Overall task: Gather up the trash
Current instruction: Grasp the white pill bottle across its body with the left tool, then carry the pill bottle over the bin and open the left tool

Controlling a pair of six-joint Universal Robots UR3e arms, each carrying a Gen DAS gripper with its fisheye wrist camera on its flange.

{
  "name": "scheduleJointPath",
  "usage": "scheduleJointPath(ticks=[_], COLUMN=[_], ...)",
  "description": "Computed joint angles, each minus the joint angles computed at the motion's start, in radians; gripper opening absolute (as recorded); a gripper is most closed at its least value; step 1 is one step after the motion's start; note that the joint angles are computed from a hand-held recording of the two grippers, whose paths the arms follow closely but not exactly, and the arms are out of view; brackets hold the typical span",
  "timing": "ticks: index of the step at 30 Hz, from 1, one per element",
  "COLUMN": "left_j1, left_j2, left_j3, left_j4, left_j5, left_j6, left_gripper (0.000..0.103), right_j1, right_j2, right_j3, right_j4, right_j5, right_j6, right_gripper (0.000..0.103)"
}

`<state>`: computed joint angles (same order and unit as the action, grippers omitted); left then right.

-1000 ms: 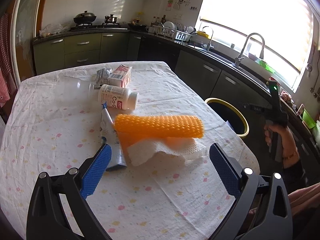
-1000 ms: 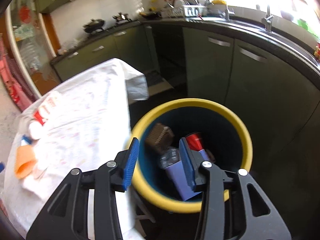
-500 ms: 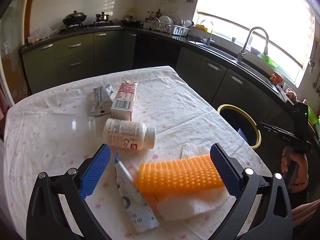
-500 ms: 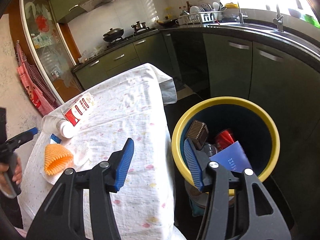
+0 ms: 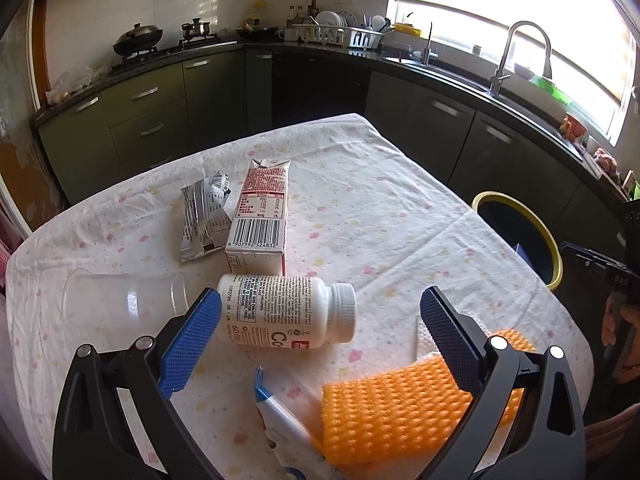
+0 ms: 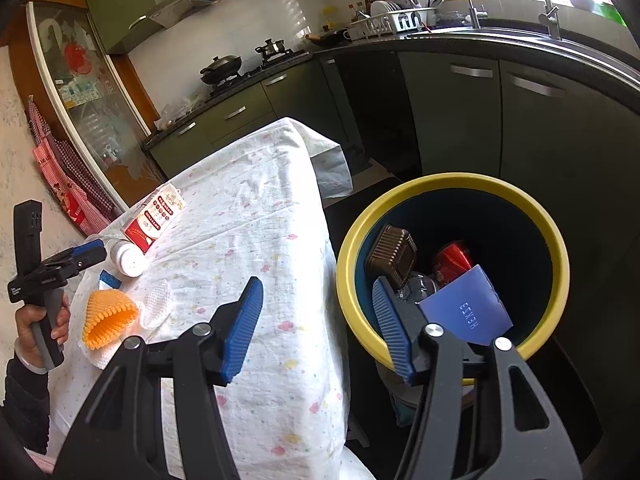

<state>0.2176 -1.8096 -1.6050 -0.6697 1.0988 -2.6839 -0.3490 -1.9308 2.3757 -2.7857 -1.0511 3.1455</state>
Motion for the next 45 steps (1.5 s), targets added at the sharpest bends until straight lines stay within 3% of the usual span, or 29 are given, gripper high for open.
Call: scheduleJointPath(ticks=[17, 20, 21, 34, 41, 45], left_j1=[-0.07, -0.078, -0.078, -0.067, -0.157, -0.28], left_j2=[-0.123, -0.139, -0.144, 0.002, 0.106, 0.062], left_j3=[0.085, 0.097, 0.106, 0.043, 0.062, 0.167], left_j4=[0.012, 0.013, 0.003, -0.064, -0.145, -0.193], left_j5=[0.142, 0.164, 0.166, 0.092, 0.035, 0.024], left_j6=[0.022, 0.008, 0.003, -0.009, -0.003, -0.018], left_gripper=[0.098, 0.09, 0.083, 0.083, 0.083, 0.083], right_j1=[0.008, 0.004, 0.004, -0.04, -0.2, -0.402], right_j2=[0.027, 0.026, 0.026, -0.052, -0.263, -0.507], right_j3=[-0.003, 0.001, 0.002, 0.032, 0.095, 0.13], right_j4=[-0.01, -0.008, -0.008, 0.025, 0.176, 0.445], right_j5=[0.023, 0.028, 0.029, 0.077, 0.17, 0.254], right_j6=[0.007, 0.006, 0.006, -0.008, -0.077, -0.199], right_gripper=[0.058, 0.058, 0.058, 0.058, 0.058, 0.058])
